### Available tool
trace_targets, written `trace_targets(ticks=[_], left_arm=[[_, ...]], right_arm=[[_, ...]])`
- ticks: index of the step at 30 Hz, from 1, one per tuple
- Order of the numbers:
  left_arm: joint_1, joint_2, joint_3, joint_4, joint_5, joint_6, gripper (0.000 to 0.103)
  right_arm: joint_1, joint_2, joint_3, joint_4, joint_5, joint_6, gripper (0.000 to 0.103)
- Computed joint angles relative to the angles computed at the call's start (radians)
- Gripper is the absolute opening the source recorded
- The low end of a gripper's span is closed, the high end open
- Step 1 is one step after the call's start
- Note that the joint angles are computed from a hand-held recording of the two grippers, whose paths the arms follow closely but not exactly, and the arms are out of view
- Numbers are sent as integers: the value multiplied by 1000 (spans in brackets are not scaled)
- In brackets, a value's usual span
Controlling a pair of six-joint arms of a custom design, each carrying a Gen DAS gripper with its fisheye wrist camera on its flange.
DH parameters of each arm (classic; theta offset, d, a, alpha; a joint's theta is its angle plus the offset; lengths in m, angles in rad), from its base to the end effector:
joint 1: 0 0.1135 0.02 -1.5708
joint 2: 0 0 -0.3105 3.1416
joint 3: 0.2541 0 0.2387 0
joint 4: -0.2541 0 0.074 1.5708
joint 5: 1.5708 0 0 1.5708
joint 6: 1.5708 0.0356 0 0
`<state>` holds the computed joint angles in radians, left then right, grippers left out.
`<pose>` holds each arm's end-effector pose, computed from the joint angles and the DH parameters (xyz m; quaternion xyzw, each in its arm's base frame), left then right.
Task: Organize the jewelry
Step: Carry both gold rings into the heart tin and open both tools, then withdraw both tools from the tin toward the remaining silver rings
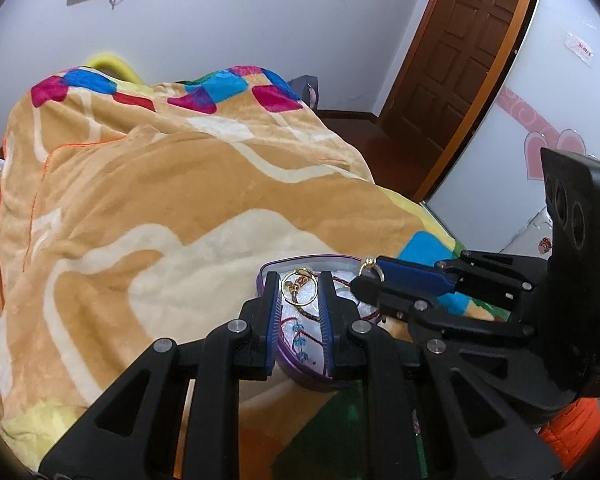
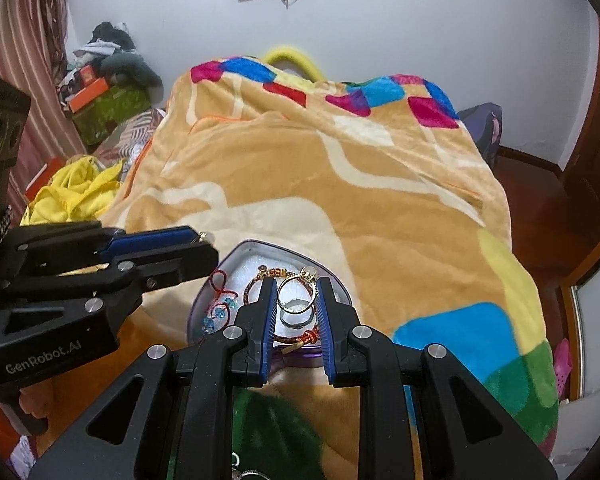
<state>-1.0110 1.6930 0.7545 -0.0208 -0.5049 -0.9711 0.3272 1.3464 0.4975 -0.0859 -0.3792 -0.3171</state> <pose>0.1756 -0.2477 0.1847 -0.0567 0.9247 -0.1134 0.3589 0.1967 0.0807 0.1963 -0.3512 0.8662 0.1806 0.3062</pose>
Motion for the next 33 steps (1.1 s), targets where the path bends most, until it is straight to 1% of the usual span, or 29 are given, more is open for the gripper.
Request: trace_targets(ticks=[8,15,20,22,24,25,30,33], left_arm=[[12,14,18,-4,23,25,17],[-21,-3,44,-67,-15,27,17],[-63,-32,75,-158,-78,1,17],[-80,-46,82,-185,-96,-17,17],[-99,-61,91,-222,-118,-41,17],[-110,-69,97,-245,-131,-54,17],[-170,-99,134,-359,-192,-118,17],[-206,-110,158,-423,-223,-160,20]], right_arm=[[5,35,4,1,-1,-17,18],[40,18,-1,-3,30,-33,18],[61,-7,-4,-19,57,-32,21],[62,-26,-5,-30,62,-33,26],[65,-53,-8,-39,73,-31,35],[66,-68,-11,-43,77,-32,36],[62,-156,-12,-96,87,-36,37],[47,-217,-10,-138,88,-39,37]])
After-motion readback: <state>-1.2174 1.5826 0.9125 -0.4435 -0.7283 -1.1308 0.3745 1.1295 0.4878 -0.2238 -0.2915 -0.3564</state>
